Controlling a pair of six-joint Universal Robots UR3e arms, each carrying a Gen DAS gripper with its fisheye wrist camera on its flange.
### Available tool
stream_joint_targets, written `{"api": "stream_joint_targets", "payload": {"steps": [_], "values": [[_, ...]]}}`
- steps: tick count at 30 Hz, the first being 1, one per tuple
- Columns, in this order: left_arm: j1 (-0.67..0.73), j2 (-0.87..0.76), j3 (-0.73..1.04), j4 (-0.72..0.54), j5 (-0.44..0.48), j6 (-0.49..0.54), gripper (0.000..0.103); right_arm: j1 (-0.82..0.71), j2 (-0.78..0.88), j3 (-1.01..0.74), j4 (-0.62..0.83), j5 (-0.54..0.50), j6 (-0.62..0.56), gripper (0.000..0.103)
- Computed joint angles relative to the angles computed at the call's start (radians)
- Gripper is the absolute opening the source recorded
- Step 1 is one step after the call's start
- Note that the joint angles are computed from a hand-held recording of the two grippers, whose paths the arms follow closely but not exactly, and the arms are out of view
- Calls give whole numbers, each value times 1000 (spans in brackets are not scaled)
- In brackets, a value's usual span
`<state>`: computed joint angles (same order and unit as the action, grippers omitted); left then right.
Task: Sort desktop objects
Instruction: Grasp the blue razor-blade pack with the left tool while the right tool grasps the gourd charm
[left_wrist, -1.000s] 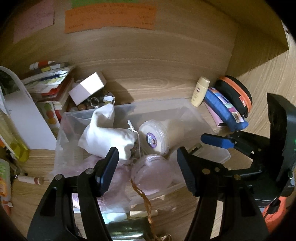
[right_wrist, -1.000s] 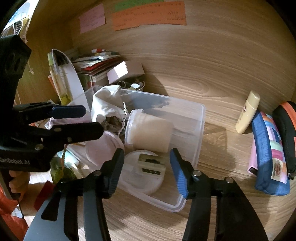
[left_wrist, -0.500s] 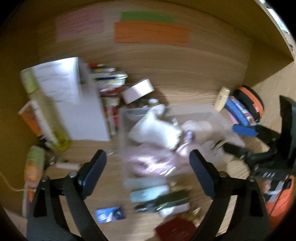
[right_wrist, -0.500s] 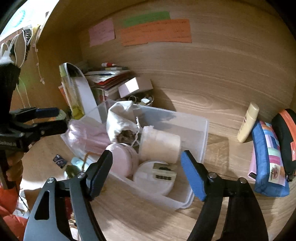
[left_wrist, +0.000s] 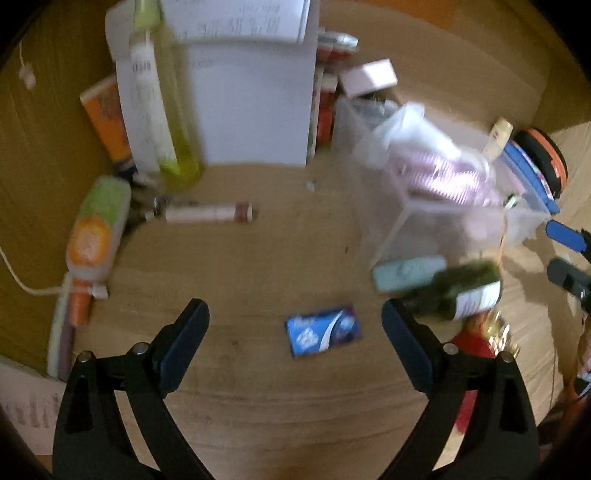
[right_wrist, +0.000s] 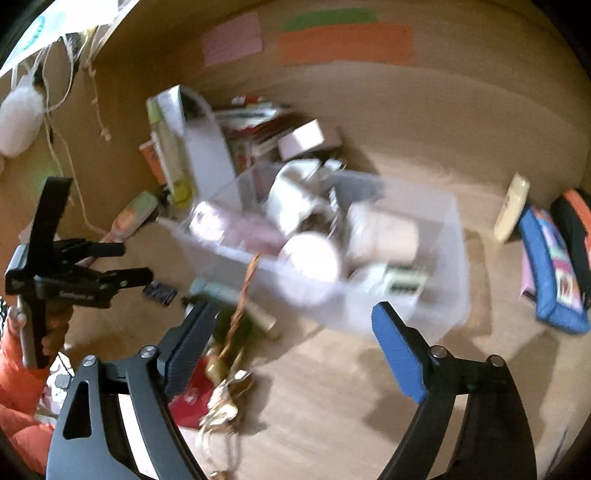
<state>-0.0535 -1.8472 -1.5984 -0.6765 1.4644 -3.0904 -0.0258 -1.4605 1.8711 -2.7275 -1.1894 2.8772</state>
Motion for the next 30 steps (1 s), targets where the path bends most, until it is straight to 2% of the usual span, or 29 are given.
{"api": "stream_joint_targets", "payload": {"steps": [3,6,7,11,14,16,19,21,23,25,28,30], "values": [[23,15,-42,-7,-51,20,95,54,2,44,-37,-55,10,85],[22,-12,-15,-69,-85,33,95,82,14,44,-16,-57,-3,82],[11,-23,-7,-71,-73,34,95,88,20,40,-12,-56,-8,77],[-39,-41,-6,-37,-4,30,95,96,27,31,21,-27,-44,68],[-68,-55,-6,-10,37,24,96,102,58,-1,64,-15,-80,53],[-81,-61,-7,4,55,30,96,109,99,-52,114,-18,-93,38],[-87,-63,-18,29,60,25,96,115,140,-95,157,-10,-106,31],[-85,-62,-26,44,55,29,96,128,157,-103,148,-25,-106,29],[-81,-58,-37,60,51,35,96,137,165,-101,132,-39,-104,23],[-78,-51,-49,73,48,39,93,132,164,-95,124,-29,-98,17],[-74,-35,-75,98,41,46,81,109,141,-70,114,0,-89,17],[-72,-16,-103,121,32,59,66,93,111,-42,100,12,-85,17]]}}
